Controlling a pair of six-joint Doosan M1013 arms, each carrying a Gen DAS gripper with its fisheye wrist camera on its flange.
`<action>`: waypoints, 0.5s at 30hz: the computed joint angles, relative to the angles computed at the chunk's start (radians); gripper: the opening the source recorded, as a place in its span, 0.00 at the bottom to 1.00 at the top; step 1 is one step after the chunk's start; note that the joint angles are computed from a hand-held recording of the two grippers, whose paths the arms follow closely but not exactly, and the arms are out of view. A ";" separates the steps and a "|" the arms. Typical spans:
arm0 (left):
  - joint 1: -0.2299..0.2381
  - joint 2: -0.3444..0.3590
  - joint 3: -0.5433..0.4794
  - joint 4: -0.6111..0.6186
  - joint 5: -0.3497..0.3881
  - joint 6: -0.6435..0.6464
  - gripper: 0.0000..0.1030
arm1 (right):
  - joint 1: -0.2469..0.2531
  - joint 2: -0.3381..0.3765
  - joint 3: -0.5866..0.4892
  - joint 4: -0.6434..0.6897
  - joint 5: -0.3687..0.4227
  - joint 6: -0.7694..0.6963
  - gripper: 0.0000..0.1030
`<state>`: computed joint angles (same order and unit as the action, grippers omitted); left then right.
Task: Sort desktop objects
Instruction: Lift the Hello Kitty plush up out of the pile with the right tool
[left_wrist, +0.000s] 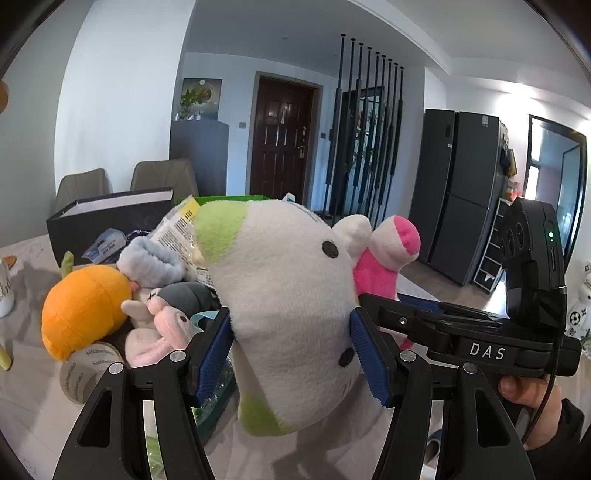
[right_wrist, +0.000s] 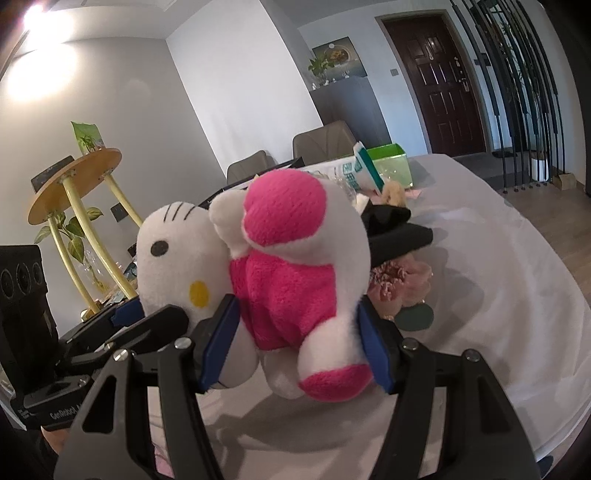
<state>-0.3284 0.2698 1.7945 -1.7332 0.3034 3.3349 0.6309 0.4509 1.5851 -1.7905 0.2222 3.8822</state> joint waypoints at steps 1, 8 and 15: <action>0.001 -0.001 0.000 -0.005 0.000 0.004 0.63 | 0.001 0.000 -0.002 -0.001 0.001 0.001 0.62; 0.011 -0.010 0.003 -0.064 0.003 0.057 0.63 | 0.007 0.000 -0.015 0.003 0.004 -0.022 0.62; 0.025 -0.017 0.002 -0.083 0.008 0.070 0.63 | 0.016 0.002 -0.036 0.043 0.008 -0.088 0.62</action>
<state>-0.3033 0.2530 1.7965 -1.8163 0.3115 3.4045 0.6467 0.4525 1.5486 -1.7476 0.2307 3.7938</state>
